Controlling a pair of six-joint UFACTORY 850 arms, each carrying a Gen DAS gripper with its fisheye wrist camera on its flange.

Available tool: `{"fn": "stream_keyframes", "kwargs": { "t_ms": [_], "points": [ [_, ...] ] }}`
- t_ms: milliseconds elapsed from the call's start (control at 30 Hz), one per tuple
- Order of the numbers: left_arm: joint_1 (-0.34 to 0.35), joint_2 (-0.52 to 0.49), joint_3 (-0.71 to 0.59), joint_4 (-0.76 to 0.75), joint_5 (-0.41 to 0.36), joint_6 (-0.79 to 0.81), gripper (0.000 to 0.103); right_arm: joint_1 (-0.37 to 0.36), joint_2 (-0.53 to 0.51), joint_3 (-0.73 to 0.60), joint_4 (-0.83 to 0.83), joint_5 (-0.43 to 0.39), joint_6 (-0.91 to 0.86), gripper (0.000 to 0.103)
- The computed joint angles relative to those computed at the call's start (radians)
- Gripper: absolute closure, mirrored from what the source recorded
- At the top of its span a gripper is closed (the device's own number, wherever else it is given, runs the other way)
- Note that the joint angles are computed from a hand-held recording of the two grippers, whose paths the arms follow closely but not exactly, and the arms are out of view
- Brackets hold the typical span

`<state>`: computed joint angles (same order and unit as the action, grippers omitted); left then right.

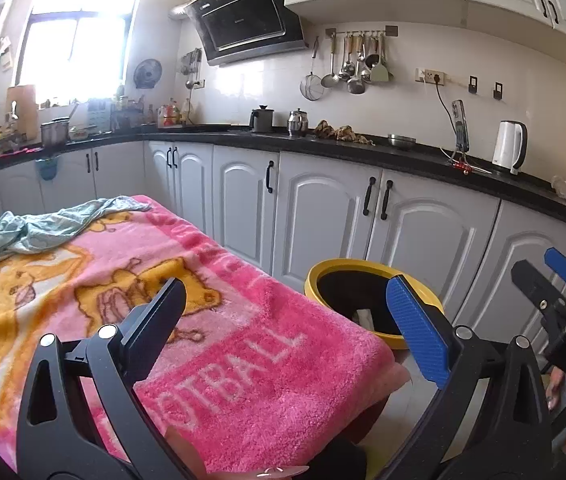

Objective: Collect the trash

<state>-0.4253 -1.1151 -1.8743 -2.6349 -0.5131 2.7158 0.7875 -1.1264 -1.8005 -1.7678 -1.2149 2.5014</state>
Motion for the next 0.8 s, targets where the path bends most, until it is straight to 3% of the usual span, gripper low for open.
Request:
{"fn": "stream_keyframes", "kwargs": {
  "t_ms": [800],
  "points": [
    [0.003,0.003,0.008,0.016,-0.017,-0.020,0.011,-0.001,-0.014,-0.026,0.008,0.019,-0.005,0.006]
  ]
}}
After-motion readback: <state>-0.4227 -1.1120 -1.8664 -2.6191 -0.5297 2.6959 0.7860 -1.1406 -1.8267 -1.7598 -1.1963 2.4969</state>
